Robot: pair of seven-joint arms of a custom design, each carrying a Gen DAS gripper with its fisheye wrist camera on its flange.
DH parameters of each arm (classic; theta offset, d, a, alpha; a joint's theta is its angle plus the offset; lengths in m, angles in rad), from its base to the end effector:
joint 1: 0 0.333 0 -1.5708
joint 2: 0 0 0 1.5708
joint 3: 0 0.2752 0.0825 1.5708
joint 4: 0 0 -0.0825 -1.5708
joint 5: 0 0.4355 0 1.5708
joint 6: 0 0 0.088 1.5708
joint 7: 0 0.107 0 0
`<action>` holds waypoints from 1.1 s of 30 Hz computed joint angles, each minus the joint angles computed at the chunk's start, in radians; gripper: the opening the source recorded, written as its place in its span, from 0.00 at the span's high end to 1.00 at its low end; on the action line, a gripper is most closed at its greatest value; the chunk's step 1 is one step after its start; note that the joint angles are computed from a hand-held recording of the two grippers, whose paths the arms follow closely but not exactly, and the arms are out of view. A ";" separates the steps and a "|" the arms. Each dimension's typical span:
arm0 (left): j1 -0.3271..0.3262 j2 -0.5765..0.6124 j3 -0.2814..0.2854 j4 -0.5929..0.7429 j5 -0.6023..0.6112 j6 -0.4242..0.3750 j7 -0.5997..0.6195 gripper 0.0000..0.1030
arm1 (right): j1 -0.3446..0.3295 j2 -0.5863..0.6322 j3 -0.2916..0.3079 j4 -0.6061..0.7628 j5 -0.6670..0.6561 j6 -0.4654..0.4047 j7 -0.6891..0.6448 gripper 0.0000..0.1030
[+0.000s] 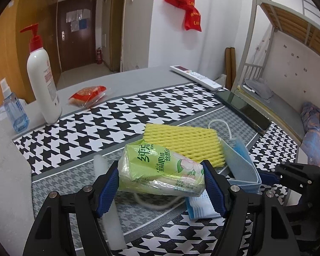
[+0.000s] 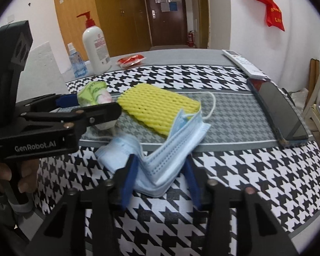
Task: Organize soft objects
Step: 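Lift and carry the tissue pack and blue mask toward the white foam box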
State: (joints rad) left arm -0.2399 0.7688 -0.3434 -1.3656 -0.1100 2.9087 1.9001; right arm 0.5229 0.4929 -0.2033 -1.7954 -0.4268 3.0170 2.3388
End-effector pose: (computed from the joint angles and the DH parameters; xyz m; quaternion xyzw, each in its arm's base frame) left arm 0.7079 -0.3752 0.3181 -0.4166 0.8125 -0.3829 0.1407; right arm 0.6673 0.2668 0.2894 -0.6618 0.6510 -0.2181 0.3011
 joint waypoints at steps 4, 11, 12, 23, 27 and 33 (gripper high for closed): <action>0.017 -0.012 -0.021 -0.022 -0.010 0.015 0.020 0.27 | -0.020 -0.010 0.025 -0.014 0.019 0.013 -0.022 0.68; 0.070 -0.048 -0.075 -0.087 -0.048 0.064 0.067 0.27 | 0.001 -0.030 0.012 -0.044 0.038 0.040 -0.047 0.80; 0.084 -0.056 -0.090 -0.103 -0.056 0.080 0.081 0.27 | 0.018 -0.035 -0.006 -0.050 0.030 0.045 -0.033 0.80; 0.173 -0.130 -0.170 -0.234 -0.094 0.179 0.123 0.27 | 0.290 -0.117 -0.308 -0.143 -0.210 0.088 0.294 0.81; 0.227 -0.167 -0.227 -0.294 -0.095 0.213 0.140 0.27 | 0.366 -0.137 -0.393 -0.159 -0.346 0.101 0.433 0.81; 0.315 -0.203 -0.314 -0.367 -0.079 0.255 0.154 0.27 | 0.345 -0.155 -0.371 -0.159 -0.446 0.106 0.525 0.81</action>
